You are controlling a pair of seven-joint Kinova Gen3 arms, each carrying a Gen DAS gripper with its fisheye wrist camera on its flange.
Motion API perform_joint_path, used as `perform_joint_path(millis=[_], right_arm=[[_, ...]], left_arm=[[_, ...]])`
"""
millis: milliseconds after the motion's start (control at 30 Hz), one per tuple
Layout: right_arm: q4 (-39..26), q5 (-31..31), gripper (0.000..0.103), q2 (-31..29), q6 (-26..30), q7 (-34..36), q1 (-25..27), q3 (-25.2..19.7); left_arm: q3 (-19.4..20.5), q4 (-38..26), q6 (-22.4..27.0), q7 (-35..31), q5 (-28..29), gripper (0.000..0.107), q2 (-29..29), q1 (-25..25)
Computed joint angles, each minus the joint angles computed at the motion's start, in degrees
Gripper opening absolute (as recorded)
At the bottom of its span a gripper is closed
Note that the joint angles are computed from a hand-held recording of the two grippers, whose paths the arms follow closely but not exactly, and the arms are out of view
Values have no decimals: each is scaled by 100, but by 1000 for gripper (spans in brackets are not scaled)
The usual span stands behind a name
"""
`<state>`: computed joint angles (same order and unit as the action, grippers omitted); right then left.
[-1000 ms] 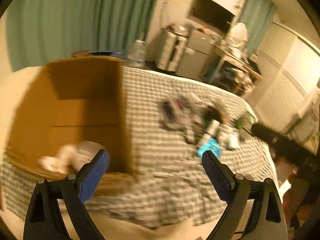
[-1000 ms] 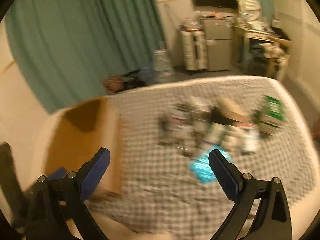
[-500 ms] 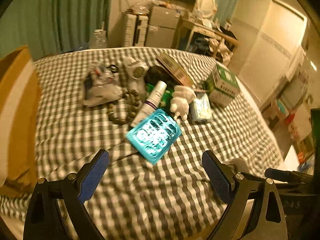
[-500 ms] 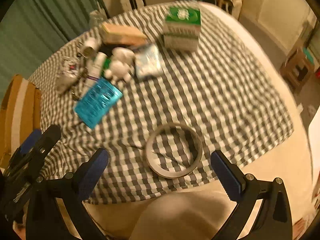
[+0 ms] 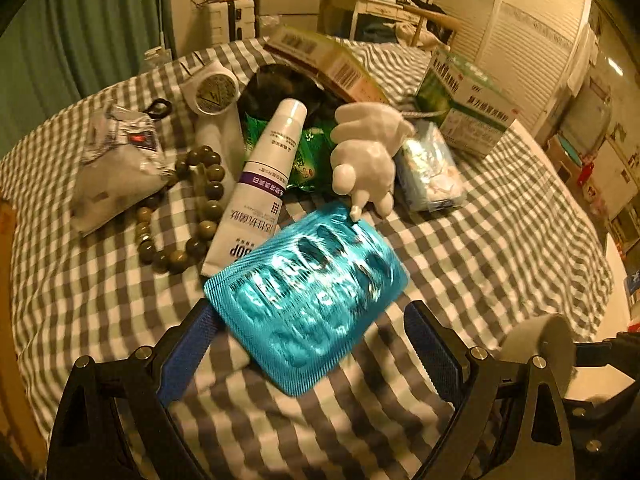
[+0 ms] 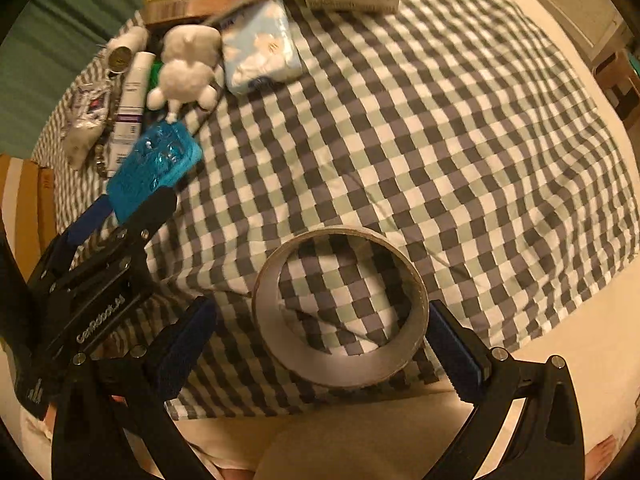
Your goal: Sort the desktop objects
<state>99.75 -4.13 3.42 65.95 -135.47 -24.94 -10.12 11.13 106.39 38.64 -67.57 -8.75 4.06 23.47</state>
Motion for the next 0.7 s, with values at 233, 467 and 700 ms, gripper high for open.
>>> perform_joint_path(millis=[233, 467, 700], right_arm=[[-298, 382, 87, 347, 410, -229, -300, -20], [-200, 566, 82, 173, 154, -426, -464, -125], [-208, 648, 82, -38, 219, -588, -473, -160]], left_arm=[[1, -39, 70, -612, 87, 88, 103, -50], [-14, -85, 288, -831, 59, 49, -1, -32], [-8, 28, 559, -1175, 540, 26, -534, -180]])
